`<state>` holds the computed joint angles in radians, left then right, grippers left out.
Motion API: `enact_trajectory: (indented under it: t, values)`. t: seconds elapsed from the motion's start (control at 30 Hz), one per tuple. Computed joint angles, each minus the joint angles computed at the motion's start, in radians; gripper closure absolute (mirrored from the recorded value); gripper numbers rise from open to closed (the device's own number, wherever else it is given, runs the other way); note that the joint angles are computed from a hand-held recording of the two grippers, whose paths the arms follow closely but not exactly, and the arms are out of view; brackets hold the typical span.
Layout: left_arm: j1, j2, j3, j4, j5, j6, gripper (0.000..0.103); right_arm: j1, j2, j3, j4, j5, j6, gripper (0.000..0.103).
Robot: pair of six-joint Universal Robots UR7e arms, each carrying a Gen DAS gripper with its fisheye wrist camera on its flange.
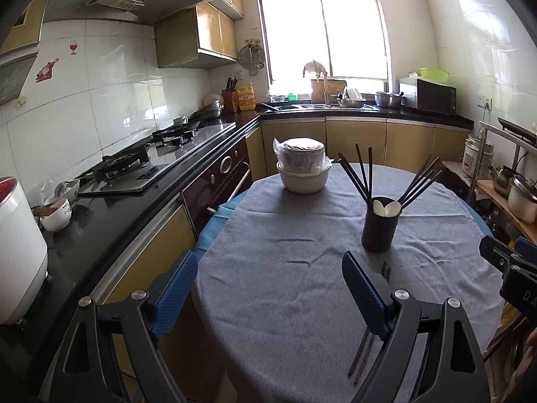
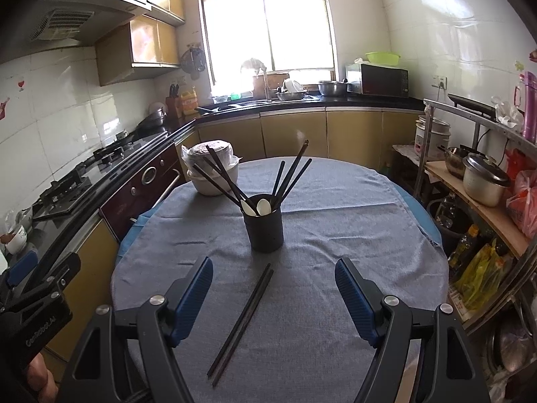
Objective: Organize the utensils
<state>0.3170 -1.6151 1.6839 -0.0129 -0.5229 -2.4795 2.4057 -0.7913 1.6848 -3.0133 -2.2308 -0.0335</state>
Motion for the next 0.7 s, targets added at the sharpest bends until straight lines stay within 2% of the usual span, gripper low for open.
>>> enact_trajectory:
  t: [0.7]
  values:
    - [0.007, 0.029, -0.003, -0.017, -0.013, 0.011, 0.015, -0.025, -0.035, 0.033, -0.011, 0.023, 0.019, 0.025]
